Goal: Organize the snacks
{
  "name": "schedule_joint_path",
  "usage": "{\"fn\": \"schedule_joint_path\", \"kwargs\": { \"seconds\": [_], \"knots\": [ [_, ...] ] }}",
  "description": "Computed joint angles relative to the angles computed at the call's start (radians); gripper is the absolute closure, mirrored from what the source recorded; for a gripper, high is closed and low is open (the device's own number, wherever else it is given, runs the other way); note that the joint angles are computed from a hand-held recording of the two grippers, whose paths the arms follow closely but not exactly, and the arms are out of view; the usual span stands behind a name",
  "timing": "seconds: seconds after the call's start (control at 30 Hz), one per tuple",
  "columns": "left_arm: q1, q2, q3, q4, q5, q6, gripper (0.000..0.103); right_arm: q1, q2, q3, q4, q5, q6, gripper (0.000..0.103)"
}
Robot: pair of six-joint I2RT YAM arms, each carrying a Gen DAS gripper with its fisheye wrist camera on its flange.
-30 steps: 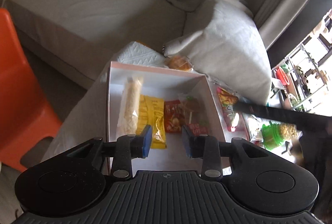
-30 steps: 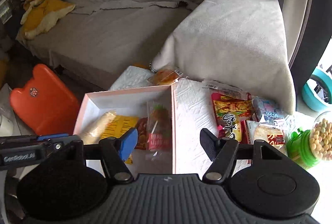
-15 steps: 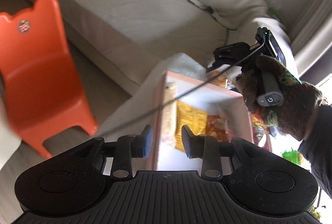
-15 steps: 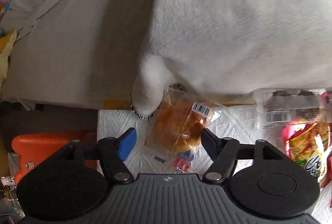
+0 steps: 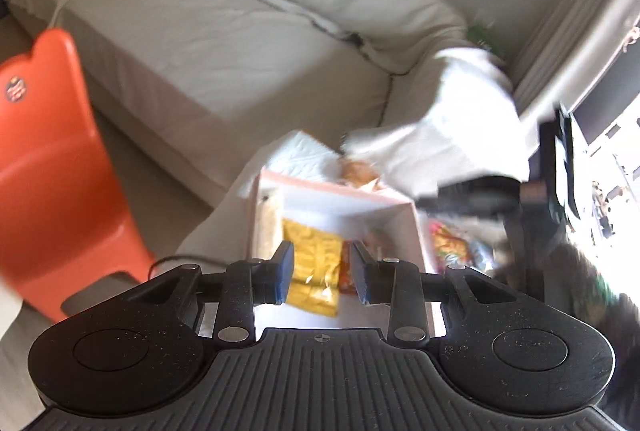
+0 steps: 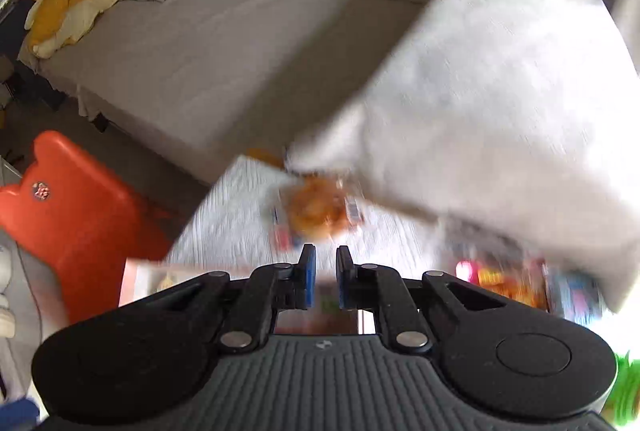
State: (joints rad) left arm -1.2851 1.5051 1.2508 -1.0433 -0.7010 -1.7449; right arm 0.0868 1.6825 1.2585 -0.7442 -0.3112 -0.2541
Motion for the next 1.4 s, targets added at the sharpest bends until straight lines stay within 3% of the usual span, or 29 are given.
{"fn": "schedule_joint_path", "kwargs": {
  "seconds": [0.17,0.23,0.27,0.3,0.4,0.63,0.7,0.83,0.93,0.97,1.0,1.13,1.23,1.4],
  "knots": [
    [0.001,0.042,0.060,0.012,0.050,0.036,0.068,-0.076,0.017,0.006,-0.041,-0.023,-0.010,0.089],
    [0.005,0.052,0.072,0.025,0.057,0.061,0.068,-0.078,0.074,0.068,-0.083,-0.026,0.042,0.069],
    [-0.001,0.056,0.077,0.022,0.054,0.057,0.068,-0.069,0.111,0.108,-0.098,-0.036,0.077,0.047],
    [-0.007,0.065,0.088,0.013,0.050,0.043,0.068,-0.058,0.148,0.145,-0.102,-0.046,0.111,0.036],
    [-0.043,0.089,0.116,-0.027,0.047,-0.025,0.068,0.006,0.303,0.297,-0.134,-0.057,0.149,0.035],
    [-0.080,0.120,0.129,-0.085,0.084,-0.179,0.069,0.199,0.578,0.566,-0.147,0.171,0.152,0.035],
    [-0.079,0.128,0.136,-0.105,0.090,-0.201,0.069,0.219,0.611,0.592,-0.165,0.185,0.151,0.031],
    [-0.076,0.124,0.141,-0.125,0.090,-0.218,0.069,0.270,0.537,0.463,-0.058,0.259,0.091,0.036],
    [-0.065,0.124,0.150,-0.136,0.099,-0.198,0.069,0.287,0.435,0.357,0.005,0.248,0.049,0.054],
    [-0.065,0.125,0.154,-0.138,0.100,-0.193,0.069,0.282,0.403,0.336,0.007,0.221,0.048,0.072],
    [-0.064,0.126,0.157,-0.139,0.101,-0.187,0.069,0.269,0.362,0.314,0.000,0.169,0.042,0.080],
    [-0.052,0.134,0.177,-0.130,0.100,-0.143,0.069,0.209,0.204,0.214,-0.057,0.008,-0.029,0.084],
    [-0.040,0.136,0.182,-0.103,0.090,-0.094,0.069,0.154,0.110,0.127,-0.077,-0.035,-0.084,0.086],
    [-0.025,0.130,0.176,-0.040,0.082,-0.029,0.069,0.041,0.093,0.142,-0.159,-0.085,-0.088,0.086]
  ]
}}
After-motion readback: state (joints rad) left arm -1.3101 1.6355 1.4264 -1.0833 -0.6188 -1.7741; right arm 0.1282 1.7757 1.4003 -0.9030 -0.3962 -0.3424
